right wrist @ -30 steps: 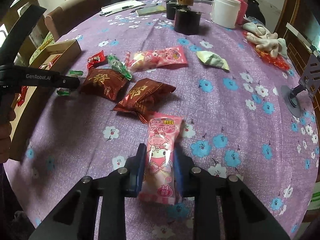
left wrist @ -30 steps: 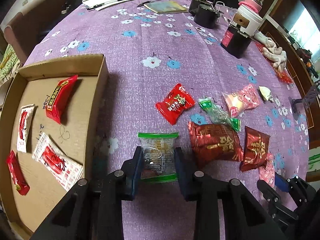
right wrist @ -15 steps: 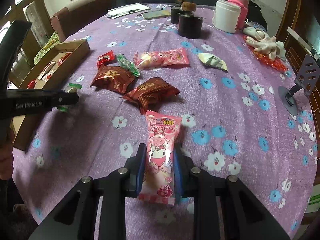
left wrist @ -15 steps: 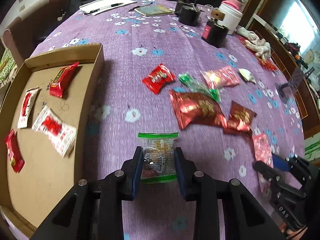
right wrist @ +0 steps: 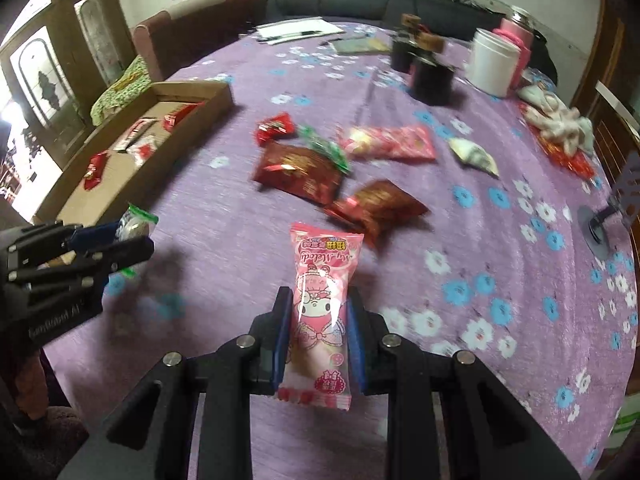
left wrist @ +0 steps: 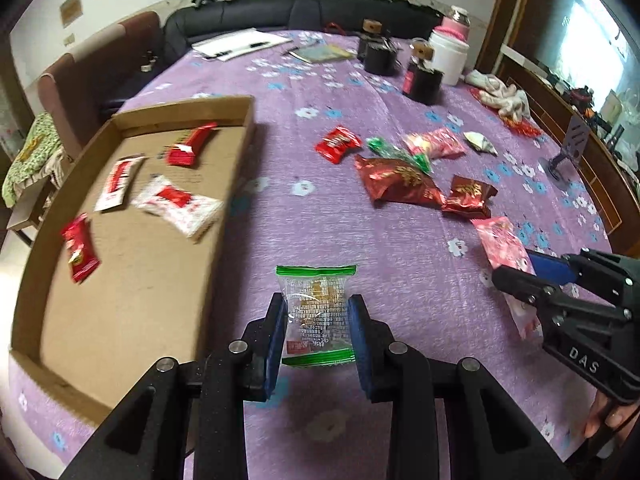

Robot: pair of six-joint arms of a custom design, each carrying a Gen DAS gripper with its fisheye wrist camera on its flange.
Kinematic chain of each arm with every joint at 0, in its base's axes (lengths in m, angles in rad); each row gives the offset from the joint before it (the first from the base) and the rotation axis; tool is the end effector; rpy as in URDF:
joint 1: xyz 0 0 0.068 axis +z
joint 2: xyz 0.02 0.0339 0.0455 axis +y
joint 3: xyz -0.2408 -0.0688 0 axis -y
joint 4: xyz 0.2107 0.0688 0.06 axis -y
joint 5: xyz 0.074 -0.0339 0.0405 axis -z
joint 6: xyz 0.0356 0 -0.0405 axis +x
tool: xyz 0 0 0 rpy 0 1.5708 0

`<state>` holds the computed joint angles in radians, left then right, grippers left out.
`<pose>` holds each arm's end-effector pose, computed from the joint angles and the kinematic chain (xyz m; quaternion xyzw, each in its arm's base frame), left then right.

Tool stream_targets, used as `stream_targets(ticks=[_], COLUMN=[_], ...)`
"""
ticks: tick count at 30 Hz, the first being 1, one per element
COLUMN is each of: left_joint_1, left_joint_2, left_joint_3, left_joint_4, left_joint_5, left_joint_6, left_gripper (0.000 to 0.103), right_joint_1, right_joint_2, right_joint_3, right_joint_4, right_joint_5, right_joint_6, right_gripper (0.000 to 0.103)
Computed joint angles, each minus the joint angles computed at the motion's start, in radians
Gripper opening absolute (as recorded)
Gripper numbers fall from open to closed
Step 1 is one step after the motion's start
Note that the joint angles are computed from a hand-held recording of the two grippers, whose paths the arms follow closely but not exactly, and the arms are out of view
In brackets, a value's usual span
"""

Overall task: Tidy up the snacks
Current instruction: 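Carry both held snacks into the box and open both tools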

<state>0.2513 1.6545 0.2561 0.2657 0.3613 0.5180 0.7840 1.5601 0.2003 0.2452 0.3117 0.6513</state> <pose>0.1784 0.0328 0.0590 0.1664 0.9465 -0.0823 0.2640 0.1265 0.1107 0.0640 -0.0288 0.9625 0.0330 0.2677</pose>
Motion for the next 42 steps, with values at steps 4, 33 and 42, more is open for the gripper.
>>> stream_targets(ticks=[4, 33, 42], left_joint_1=[0.110, 0.436, 0.431], left_joint_2=[-0.037, 0.389, 0.362], left_joint_3=[0.019, 0.579, 0.526], left_joint_4=[-0.063, -0.181, -0.107], left_joint_5=[0.053, -0.045, -0.064], left_joint_6=[0.069, 0.088, 0.064], left_gripper=[0.032, 0.034, 0.046], right_joint_1=[0.044, 0.137, 0.135], right_joint_2=[0.039, 0.720, 0.680], right_joint_3=[0.115, 1.110, 1.055], right_joint_4=[-0.063, -0.321, -0.280], right_joint_5=[0.008, -0.181, -0.173], right_joint_6=[-0.014, -0.182, -0.176], right_gripper=[0.025, 0.026, 0.033])
